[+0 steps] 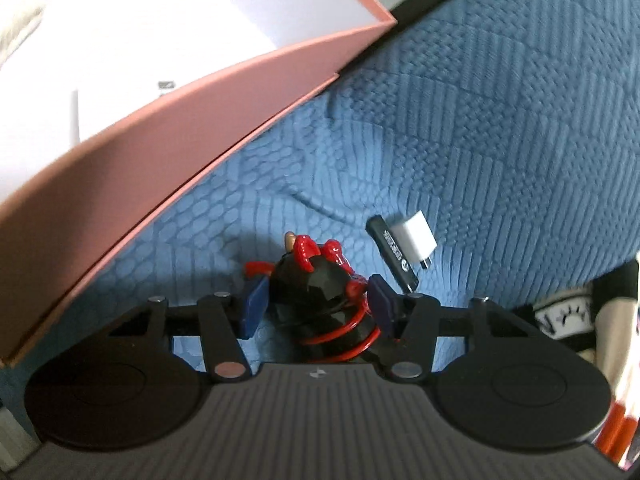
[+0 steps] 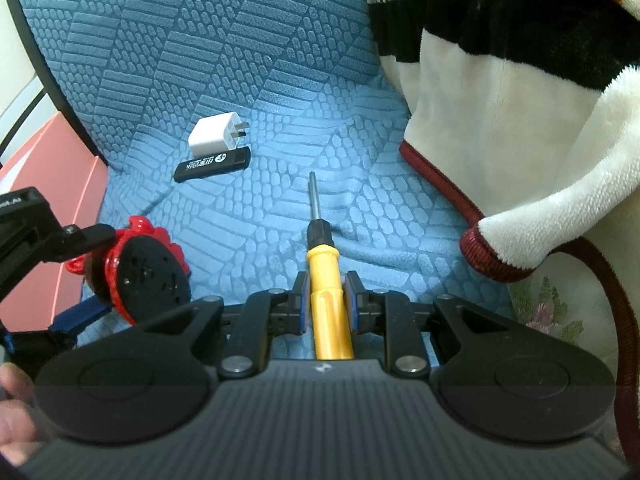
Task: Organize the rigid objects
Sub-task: 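Adjust the left gripper's grip on the red spring toy, lifting it upright, then lift the spring toy with the left gripper while the right gripper lifts the screwdriver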
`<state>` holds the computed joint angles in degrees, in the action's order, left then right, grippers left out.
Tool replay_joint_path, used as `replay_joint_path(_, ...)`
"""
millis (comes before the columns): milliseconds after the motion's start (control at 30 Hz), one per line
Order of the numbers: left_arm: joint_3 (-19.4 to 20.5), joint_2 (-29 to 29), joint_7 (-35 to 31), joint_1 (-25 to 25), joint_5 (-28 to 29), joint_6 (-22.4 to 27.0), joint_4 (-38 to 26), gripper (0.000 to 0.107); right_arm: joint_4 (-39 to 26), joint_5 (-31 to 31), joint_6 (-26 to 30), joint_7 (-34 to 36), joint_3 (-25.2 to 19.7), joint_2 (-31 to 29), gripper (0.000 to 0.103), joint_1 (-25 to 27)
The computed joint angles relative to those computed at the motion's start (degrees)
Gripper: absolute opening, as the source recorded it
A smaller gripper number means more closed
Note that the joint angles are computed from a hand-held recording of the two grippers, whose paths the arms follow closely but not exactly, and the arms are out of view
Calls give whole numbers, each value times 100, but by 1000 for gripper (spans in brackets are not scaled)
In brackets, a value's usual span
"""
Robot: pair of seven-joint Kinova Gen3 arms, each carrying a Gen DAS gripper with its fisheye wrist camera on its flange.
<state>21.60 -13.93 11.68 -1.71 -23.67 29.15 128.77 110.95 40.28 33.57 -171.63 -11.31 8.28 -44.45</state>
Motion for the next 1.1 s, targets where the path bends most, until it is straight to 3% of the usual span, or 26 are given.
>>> replay_joint_path(233,-149,-20,-942,305,-157,341,-236,59,18,37,3,-44,-5,-13,22,-3)
replay_joint_path(400,24,2,-1613,468,-663,873,-515,59,9,-14,-18,69,-23,-28,22,27)
replay_joint_path(500,193,71,-1982,638,-1086,1208,-639,49,5,-26,-22,133,-38,-46,22,27)
replay_joint_path(567,89,98,-2281,852,-1129,1301,-675,48,13,19,-9,130,-46,-64,22,3)
replay_joint_path(633,-8,96,-2477,977,-1142,1191,-612,43,21,35,-4,162,-68,-80,22,-4)
replay_joint_path(833,-86,-118,-2653,952,-864,759,-384,43,54,-17,75,303,-158,-152,23,-27)
replay_joint_path(967,-159,-178,-2987,909,-513,714,-372,45,34,10,159,328,-199,-126,23,-55)
replay_joint_path(1033,-85,-199,-3011,818,-452,718,-364,62,9,-11,153,380,-193,-88,24,-52)
replay_joint_path(1100,51,-242,-2938,707,-476,752,-347,67,-29,41,195,365,-177,-35,25,-95)
